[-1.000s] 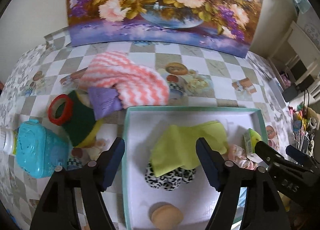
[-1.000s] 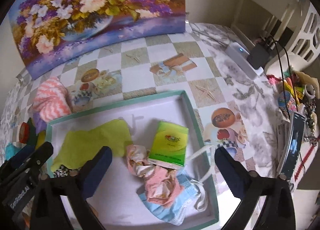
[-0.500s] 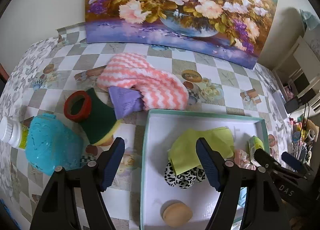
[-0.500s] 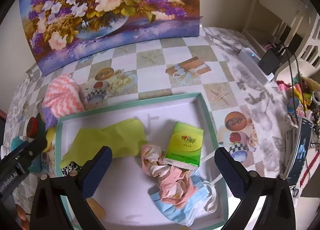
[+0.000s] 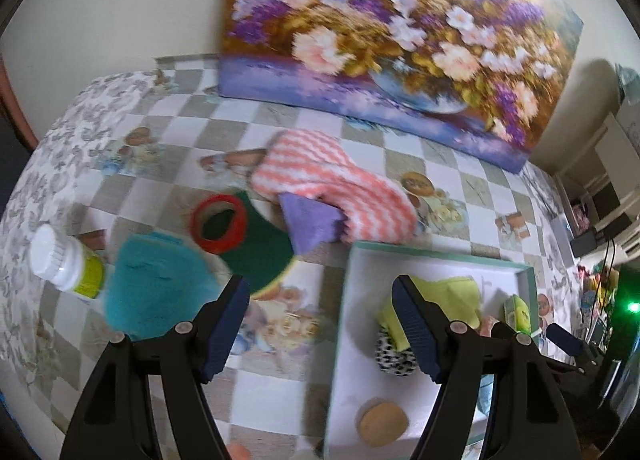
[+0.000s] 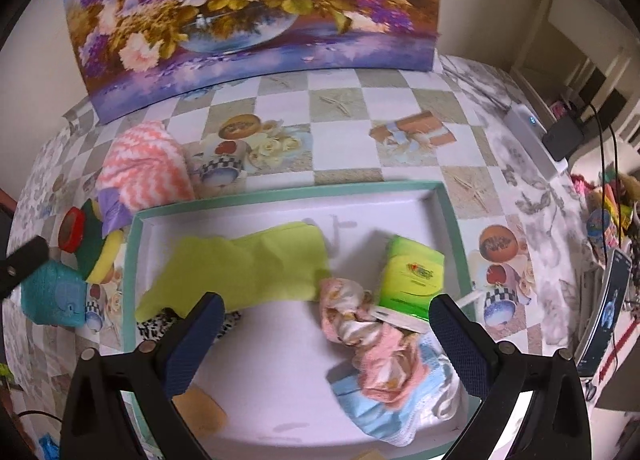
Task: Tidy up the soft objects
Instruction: 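Withdraw both tools from the tray toward the pink chevron towel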
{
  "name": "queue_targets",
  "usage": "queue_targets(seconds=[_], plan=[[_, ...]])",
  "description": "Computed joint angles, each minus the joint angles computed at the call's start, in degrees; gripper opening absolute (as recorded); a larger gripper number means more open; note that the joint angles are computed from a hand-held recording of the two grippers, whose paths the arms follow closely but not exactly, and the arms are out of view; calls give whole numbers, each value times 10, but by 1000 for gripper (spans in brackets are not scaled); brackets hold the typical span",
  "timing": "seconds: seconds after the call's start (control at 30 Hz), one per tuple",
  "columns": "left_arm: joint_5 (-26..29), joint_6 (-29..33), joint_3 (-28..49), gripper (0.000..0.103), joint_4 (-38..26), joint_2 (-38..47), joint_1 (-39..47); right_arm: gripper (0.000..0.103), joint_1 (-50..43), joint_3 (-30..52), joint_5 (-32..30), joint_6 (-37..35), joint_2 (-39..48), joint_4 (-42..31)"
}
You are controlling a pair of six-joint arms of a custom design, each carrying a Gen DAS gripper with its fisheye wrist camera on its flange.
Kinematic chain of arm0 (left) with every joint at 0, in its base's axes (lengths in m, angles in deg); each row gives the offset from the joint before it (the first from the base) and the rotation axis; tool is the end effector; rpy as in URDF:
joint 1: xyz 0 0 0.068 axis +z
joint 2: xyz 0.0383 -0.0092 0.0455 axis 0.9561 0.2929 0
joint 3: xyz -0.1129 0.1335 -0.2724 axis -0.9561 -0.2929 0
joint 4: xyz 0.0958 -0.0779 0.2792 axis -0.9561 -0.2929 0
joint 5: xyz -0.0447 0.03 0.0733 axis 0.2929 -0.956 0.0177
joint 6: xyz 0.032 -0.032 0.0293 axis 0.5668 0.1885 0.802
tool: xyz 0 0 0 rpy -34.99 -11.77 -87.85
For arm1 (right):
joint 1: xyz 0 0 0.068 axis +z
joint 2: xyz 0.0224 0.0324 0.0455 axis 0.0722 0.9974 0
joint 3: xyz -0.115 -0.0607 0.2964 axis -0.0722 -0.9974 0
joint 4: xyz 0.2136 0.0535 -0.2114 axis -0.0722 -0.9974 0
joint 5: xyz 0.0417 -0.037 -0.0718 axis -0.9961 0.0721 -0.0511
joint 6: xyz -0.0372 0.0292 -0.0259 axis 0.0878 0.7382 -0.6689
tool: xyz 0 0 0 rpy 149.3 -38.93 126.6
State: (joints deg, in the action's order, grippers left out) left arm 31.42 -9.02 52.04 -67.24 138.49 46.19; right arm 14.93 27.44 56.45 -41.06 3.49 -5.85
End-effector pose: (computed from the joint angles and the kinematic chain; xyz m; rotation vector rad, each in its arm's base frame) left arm 0.2649 -0.1302 0.2417 -0.0416 2.6698 -0.1861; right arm 0.2408 0.0405 0.2059 0.2724 2.7351 -0.0587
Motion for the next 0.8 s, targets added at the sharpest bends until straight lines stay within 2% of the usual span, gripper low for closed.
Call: queue_targets(seconds=[0.13, 0.27, 0.33, 0.37, 0.6, 0.8], plan=[[-7, 26, -3, 75, -19, -30, 43, 103, 50, 2, 13, 24, -5, 26], [32, 53, -15, 75, -26, -59, 113, 103, 93, 11, 18, 51, -4, 52], [47, 65, -21, 89, -28, -67, 147, 103, 116, 21, 22, 58, 10, 56], [50, 70, -23, 91, -27, -70, 161, 103, 125, 25, 24, 60, 17, 57], [89, 105, -26, 93, -19, -64, 263, 103, 167, 46, 24, 65, 53, 80], [102, 120, -17, 94, 6, -40, 275, 103, 186, 69, 37, 59, 67, 79]])
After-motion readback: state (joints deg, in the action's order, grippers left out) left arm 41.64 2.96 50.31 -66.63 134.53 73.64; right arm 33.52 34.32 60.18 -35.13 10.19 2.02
